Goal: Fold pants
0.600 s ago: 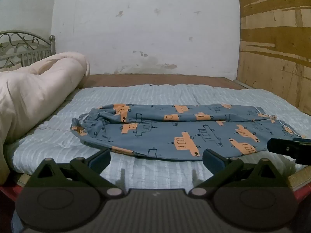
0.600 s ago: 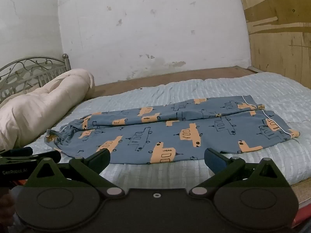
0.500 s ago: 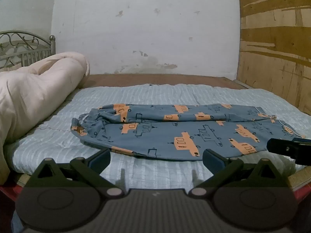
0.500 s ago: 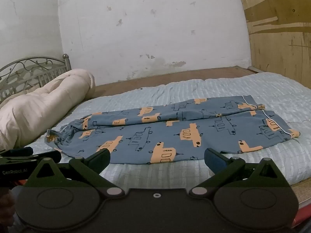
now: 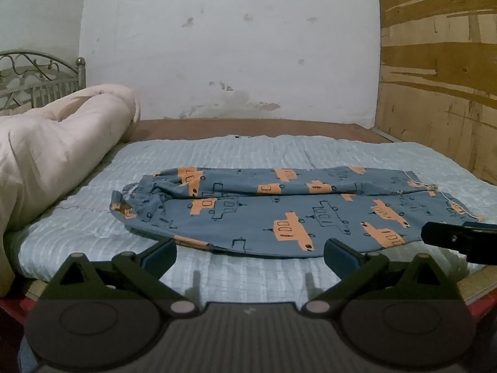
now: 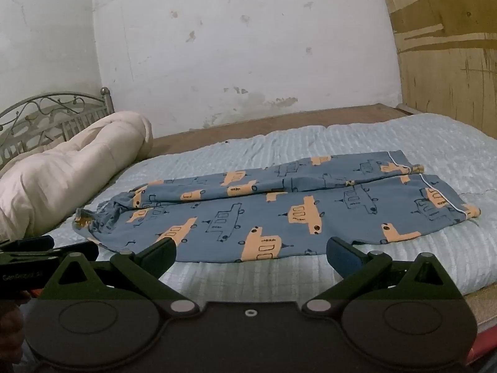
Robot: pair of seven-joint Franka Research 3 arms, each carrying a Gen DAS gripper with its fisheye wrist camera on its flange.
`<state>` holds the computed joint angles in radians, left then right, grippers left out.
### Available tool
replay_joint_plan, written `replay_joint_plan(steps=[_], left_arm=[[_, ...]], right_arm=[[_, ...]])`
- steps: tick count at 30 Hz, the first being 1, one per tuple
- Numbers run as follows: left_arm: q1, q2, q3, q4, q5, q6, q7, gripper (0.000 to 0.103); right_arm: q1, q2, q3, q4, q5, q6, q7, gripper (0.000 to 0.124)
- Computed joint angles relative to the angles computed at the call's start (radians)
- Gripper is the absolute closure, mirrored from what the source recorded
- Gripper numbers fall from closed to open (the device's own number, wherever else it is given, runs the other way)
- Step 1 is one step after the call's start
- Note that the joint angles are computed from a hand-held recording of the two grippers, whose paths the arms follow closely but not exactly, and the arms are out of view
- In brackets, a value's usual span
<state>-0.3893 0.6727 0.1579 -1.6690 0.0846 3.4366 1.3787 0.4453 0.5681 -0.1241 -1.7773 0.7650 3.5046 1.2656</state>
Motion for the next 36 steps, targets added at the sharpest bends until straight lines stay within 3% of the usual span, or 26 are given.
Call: replay_joint_plan(steps=[36], left_arm=[[0.003, -0.011, -0.001, -0.001, 0.023, -0.017, -0.017, 0.001]], right_arm=[[-0.006, 0.0, 0.002, -0.001, -0.012, -0.007, 0.011, 0.022]])
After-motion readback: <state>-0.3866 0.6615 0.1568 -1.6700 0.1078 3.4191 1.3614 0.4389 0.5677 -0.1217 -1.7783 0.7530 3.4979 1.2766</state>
